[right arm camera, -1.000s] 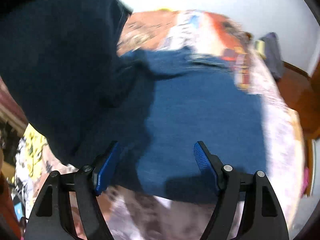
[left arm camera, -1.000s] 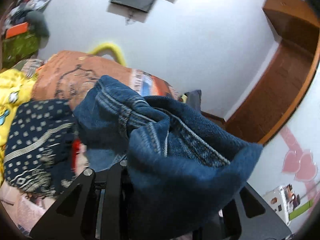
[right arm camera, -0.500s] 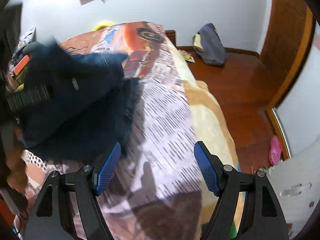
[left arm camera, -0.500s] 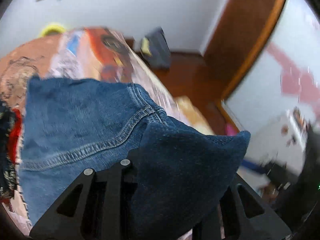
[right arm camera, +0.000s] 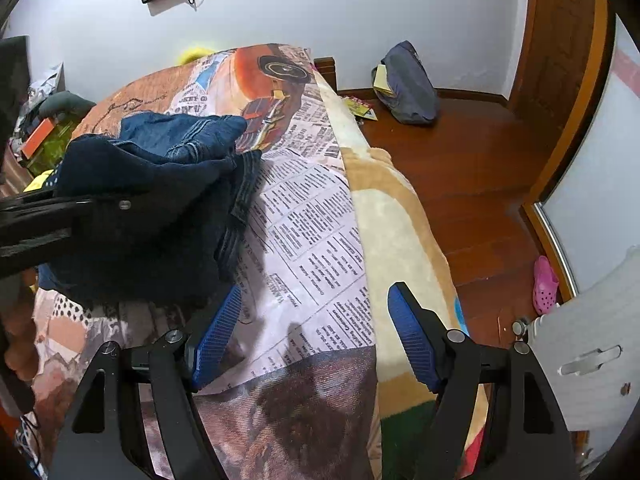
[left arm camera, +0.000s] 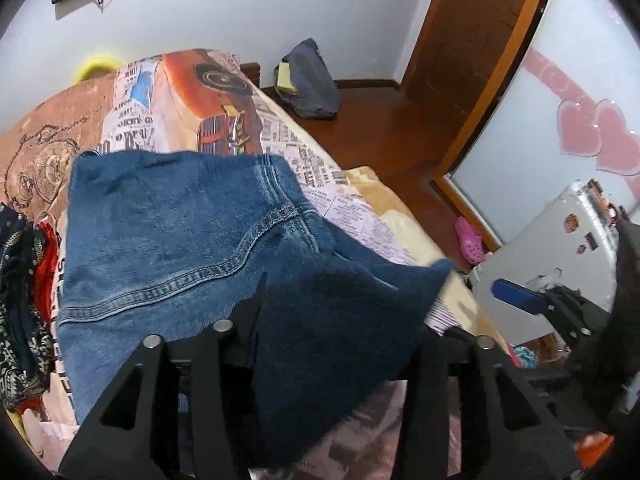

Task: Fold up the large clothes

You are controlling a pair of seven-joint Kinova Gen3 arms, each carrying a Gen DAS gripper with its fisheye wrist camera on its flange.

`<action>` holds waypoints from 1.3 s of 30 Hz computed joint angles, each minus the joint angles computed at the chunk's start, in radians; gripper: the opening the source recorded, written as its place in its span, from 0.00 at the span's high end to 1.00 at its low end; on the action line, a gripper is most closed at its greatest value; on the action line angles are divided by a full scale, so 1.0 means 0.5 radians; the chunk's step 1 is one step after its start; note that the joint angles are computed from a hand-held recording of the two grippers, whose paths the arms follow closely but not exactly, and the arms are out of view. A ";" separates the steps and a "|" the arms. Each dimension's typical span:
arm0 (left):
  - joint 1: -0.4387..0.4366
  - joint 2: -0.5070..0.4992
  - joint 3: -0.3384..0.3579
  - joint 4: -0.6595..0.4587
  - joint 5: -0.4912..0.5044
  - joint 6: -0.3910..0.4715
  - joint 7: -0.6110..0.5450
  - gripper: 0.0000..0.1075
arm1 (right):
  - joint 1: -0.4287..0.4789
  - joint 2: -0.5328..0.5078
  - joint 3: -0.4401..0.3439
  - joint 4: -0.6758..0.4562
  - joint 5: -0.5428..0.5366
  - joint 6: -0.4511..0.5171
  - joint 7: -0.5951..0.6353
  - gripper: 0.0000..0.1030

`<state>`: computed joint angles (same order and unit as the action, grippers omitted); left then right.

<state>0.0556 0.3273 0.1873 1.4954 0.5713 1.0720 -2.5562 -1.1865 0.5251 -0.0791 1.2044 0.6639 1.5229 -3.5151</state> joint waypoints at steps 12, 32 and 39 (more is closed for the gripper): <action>-0.333 -0.192 -0.154 -0.027 0.454 0.115 -0.477 0.21 | -0.104 0.154 0.113 -0.411 0.224 0.120 0.368 0.30; -0.574 -0.005 -0.137 0.117 0.045 -0.227 -0.645 0.16 | 0.093 0.116 0.143 -0.158 -0.098 -0.352 0.327 0.29; -0.562 0.012 -0.180 0.110 -0.024 -0.387 -0.615 0.16 | 0.114 0.128 0.087 -0.288 -0.119 -0.170 0.527 0.29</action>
